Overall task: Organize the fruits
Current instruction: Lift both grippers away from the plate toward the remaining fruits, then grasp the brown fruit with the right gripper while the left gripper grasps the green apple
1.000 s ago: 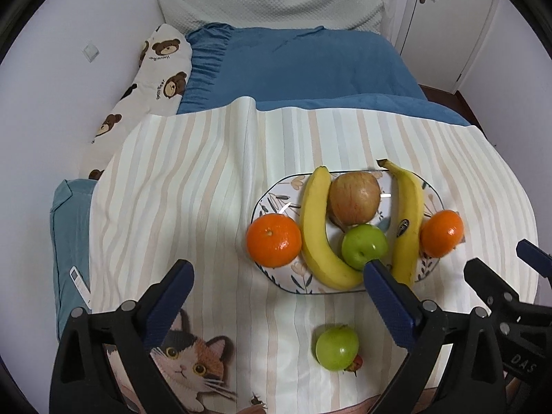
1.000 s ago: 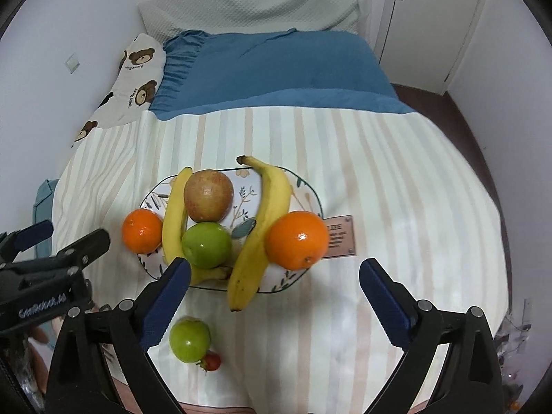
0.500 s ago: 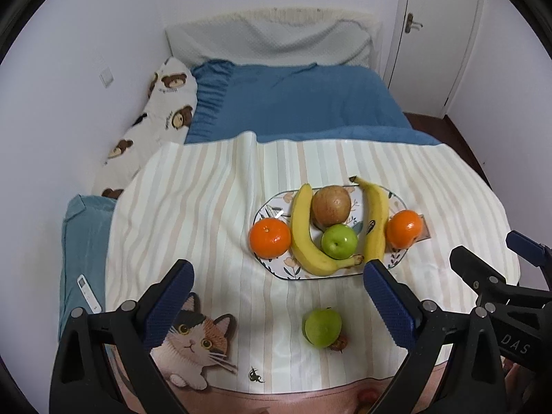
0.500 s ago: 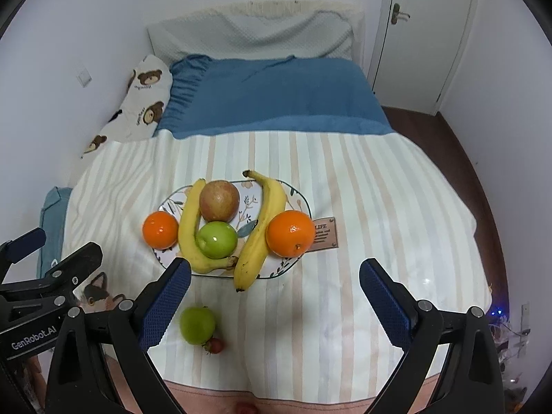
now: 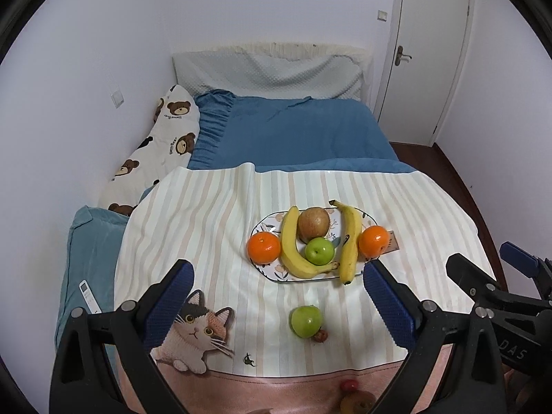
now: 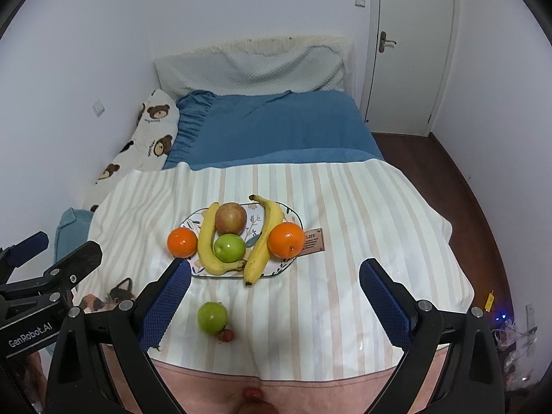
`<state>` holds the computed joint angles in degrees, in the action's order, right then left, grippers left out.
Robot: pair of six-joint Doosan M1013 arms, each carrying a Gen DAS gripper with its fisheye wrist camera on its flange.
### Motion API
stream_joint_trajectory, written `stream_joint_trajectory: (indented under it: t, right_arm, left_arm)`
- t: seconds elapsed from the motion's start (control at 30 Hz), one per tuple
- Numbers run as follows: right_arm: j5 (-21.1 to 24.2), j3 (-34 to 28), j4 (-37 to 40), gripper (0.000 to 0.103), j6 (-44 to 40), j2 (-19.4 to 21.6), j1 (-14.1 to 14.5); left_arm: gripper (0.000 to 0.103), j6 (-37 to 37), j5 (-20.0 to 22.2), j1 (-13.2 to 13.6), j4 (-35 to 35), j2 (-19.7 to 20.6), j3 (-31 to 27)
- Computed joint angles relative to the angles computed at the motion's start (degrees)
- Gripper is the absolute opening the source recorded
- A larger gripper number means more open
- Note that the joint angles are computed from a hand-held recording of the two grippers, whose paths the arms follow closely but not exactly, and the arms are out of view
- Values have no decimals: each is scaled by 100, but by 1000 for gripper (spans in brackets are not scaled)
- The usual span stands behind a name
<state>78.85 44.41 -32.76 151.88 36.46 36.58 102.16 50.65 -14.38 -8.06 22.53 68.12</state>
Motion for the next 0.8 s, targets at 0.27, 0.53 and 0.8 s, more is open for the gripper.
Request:
stream_joint_trajectory:
  t: [0.27,0.53,0.8]
  right_arm:
    - [-23,135,-157,100,274,-138,139]
    - [-224,407,181,100,522,-246,129]
    - [-531,1034,1539,100,556,-259,-30]
  left_arm:
    - [101,58,-145,11,27,-124,182]
    - [101,39,-60,13,185,-125,302]
    - [101,-330,343,-21,837,40,604]
